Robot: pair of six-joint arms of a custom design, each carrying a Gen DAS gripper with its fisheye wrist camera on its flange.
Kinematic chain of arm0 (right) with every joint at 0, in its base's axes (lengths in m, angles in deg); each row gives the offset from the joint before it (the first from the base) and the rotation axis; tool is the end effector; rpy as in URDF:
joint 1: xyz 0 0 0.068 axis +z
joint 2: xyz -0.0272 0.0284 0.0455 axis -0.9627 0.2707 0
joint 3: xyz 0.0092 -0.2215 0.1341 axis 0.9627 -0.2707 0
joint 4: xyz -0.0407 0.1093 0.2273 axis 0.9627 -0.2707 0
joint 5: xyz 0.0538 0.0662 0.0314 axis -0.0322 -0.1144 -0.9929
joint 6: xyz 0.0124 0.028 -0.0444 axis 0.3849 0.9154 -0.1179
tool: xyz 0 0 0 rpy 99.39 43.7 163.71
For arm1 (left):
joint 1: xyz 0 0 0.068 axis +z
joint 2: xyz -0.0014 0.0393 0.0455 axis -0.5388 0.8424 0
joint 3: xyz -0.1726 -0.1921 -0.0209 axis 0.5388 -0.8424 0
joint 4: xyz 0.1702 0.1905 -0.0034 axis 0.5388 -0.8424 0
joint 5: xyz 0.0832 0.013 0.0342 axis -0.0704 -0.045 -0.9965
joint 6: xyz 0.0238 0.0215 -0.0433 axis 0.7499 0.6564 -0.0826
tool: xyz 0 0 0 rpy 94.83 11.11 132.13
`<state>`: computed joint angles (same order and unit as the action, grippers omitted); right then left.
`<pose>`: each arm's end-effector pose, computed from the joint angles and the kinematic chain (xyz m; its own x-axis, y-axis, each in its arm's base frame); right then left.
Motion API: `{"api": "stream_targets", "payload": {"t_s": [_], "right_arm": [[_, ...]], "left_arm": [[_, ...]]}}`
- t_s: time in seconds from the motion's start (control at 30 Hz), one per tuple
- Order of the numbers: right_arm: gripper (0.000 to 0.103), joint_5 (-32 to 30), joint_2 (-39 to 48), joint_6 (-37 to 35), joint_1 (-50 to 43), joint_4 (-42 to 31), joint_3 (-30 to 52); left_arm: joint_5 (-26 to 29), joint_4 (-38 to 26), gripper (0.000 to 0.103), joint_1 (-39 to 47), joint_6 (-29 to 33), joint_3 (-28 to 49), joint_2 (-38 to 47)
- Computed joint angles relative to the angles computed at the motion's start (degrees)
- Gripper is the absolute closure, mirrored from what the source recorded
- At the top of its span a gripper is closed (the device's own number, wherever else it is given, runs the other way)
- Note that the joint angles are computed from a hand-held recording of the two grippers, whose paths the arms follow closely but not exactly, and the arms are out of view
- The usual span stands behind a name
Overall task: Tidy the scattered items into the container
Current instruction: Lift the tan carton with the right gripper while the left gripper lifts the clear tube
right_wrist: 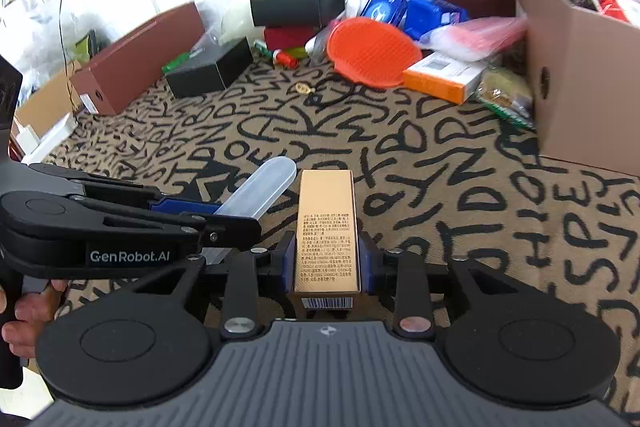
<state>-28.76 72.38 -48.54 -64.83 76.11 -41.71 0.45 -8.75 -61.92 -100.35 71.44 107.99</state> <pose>0.3224 0.0671 0.1007 -0.6819 -0.1430 -0.7173 -0.4331 0.8693 0.2384 0.3012 -0.1635 0.1237 -0.7726 0.0046 -0.6349 0.1228 0.9822 -0.1423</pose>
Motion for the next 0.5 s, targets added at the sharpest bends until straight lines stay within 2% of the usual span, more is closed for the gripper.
{"api": "stream_targets", "payload": {"t_s": [0.2,0.5], "right_arm": [[0.068,-1.2,-6.7,0.8,-4.1,1.8,-3.8],[0.068,-2.3,-14.7,0.7,-14.0,2.8,-4.3]], "left_arm": [[1.2,-1.6,0.078,-2.6,0.0,4.9,-0.9],[2.1,-4.7,0.078,-6.6,2.3,23.8,5.9]]}}
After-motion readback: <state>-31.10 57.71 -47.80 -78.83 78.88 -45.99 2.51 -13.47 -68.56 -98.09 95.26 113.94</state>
